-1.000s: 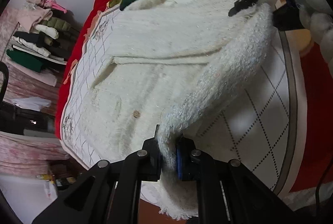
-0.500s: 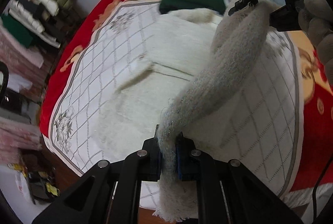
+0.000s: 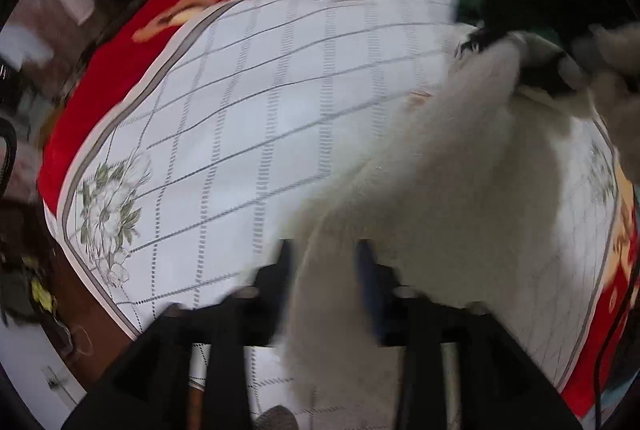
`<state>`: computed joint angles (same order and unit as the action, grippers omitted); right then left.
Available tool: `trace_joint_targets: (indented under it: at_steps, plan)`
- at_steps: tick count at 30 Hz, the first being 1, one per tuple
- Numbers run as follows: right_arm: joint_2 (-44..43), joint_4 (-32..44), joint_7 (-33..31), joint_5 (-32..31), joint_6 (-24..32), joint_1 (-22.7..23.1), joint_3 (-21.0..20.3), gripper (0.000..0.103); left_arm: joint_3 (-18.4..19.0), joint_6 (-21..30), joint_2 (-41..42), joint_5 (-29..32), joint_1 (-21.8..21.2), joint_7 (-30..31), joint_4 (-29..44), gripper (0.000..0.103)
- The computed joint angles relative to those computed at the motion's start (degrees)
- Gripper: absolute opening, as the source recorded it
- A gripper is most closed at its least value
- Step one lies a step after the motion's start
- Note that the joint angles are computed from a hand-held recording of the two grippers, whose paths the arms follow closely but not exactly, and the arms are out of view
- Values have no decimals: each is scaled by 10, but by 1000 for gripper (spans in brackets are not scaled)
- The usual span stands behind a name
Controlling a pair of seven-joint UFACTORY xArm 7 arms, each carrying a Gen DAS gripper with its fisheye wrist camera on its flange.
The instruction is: Fold large clothes
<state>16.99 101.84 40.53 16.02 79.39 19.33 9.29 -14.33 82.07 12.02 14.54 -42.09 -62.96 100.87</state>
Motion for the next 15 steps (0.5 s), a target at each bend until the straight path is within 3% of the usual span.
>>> trace_joint_targets:
  at_steps: [1,2,5,7,9,12,15]
  plan:
    - [3,-1,-5,13,-10,-2,3,63,7,-20,-28,-14,12,-17,-39,77]
    - [-1,-7,-14,31,-23,-6,6,75,8,-35,-48,-22,22,-30,-65,82]
    - [-69,-89,-68,117,-101,-30,10,78,2,-32,-84,-30,44,-66,-103,82]
    - [-153,-166,-70,139,-137,-43,-4,78,-7,-14,-79,-20,48,-79,-91,83]
    - [-227,-226,-42,103,-149,-52,-19,78,-12,-13,-60,-13,49,-74,-73,83]
    - [-332,-315,20,20,-120,-83,-41,78,-9,4,-2,3,37,-52,-27,83]
    - [-389,-409,39,5,-114,-113,-68,78,7,26,46,8,23,-47,-11,83]
